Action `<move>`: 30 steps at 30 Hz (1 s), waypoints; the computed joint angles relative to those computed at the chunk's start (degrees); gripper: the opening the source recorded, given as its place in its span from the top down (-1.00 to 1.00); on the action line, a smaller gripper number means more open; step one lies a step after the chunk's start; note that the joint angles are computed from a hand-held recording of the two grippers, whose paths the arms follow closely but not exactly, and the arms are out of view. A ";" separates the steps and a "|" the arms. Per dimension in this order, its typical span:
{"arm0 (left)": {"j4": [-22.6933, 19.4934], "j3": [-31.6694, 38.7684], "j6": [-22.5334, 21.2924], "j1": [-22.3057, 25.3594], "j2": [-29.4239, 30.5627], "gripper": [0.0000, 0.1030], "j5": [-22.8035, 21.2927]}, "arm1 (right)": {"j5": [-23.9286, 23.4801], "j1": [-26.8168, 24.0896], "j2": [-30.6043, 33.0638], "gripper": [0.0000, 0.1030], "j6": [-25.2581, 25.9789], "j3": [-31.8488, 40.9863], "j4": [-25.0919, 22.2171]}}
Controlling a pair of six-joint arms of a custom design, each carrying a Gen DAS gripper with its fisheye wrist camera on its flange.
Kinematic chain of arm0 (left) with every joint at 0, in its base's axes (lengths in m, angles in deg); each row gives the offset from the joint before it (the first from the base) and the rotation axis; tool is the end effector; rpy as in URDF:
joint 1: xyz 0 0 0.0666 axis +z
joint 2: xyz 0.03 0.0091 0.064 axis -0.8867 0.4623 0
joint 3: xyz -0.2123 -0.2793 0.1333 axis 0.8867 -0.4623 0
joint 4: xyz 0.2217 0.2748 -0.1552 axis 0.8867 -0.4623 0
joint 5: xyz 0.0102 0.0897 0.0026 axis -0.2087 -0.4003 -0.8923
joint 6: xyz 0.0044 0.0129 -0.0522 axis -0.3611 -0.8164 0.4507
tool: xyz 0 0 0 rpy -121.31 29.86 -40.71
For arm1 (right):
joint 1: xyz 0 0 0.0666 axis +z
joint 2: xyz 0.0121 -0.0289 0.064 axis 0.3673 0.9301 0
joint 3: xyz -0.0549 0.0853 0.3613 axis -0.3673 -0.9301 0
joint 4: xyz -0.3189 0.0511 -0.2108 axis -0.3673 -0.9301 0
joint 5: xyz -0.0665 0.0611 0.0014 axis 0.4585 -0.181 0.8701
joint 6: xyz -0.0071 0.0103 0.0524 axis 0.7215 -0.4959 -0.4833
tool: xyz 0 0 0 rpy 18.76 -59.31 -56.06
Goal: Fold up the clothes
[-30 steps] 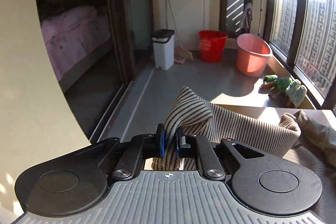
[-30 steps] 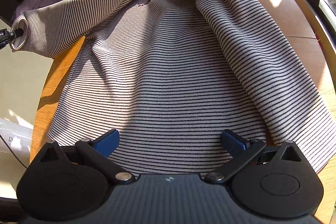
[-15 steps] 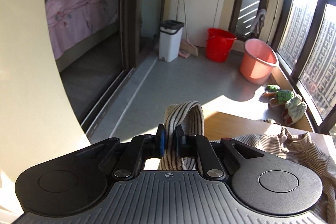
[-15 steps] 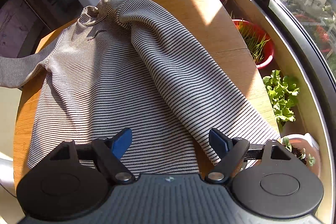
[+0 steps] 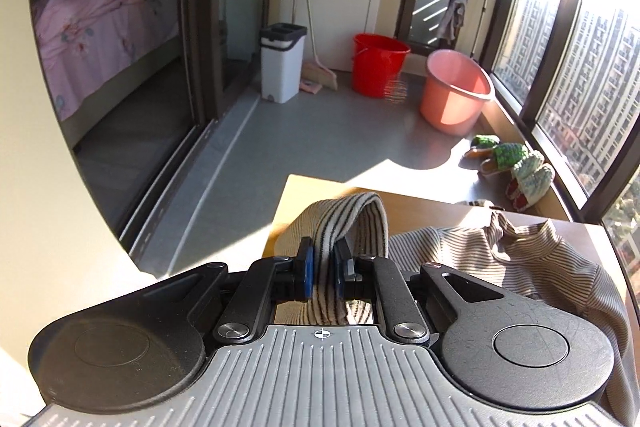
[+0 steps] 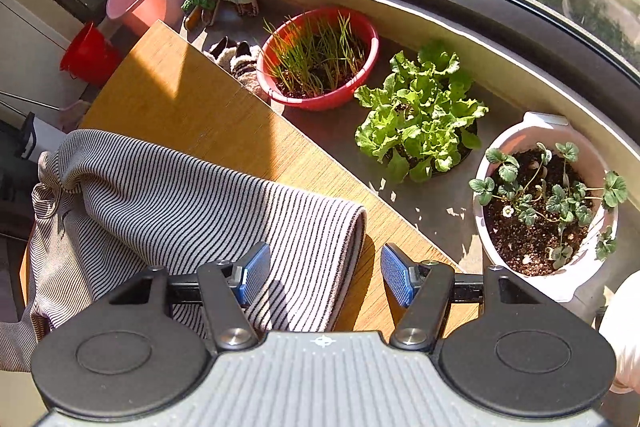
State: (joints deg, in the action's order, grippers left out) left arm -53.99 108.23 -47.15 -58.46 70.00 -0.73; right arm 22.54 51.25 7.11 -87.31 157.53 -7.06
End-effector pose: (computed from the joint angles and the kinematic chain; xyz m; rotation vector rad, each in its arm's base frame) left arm 0.4761 0.0355 0.5192 -0.3292 2.2885 0.0223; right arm 0.3572 0.1953 0.4273 0.9912 2.5271 0.2667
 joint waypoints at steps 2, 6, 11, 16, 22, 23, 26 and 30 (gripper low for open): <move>-0.24 0.10 0.21 -0.33 -0.05 0.77 -0.39 | -0.82 -0.62 0.55 0.34 2.95 0.23 1.69; -0.56 0.33 0.54 -1.09 -0.19 0.76 -1.02 | -3.54 -2.54 2.21 0.68 10.50 3.15 6.15; -0.53 0.11 0.84 -1.60 -0.69 0.75 -1.15 | -1.44 -5.12 5.66 0.75 23.68 13.94 9.38; -0.49 0.29 1.76 -1.70 -1.09 0.74 -0.86 | 1.22 -9.52 9.91 0.79 32.84 27.22 11.30; -0.68 0.29 2.22 -1.32 -1.44 0.73 0.26 | -1.49 -9.38 18.04 0.93 40.01 42.03 10.03; -0.69 0.28 2.16 -1.30 -1.48 0.73 0.50 | -2.67 -8.67 19.90 0.93 40.80 44.36 9.68; -0.71 0.23 1.56 -1.17 -1.56 0.73 1.65 | -6.80 -6.24 24.49 0.93 39.06 48.72 9.82; -0.66 -0.24 1.48 -0.92 -1.96 0.72 3.90 | -9.71 -2.40 31.19 0.93 38.72 55.38 9.94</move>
State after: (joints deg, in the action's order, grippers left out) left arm -54.65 107.99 -45.67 -59.38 68.04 3.18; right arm 12.82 48.85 38.30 -48.59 212.91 2.88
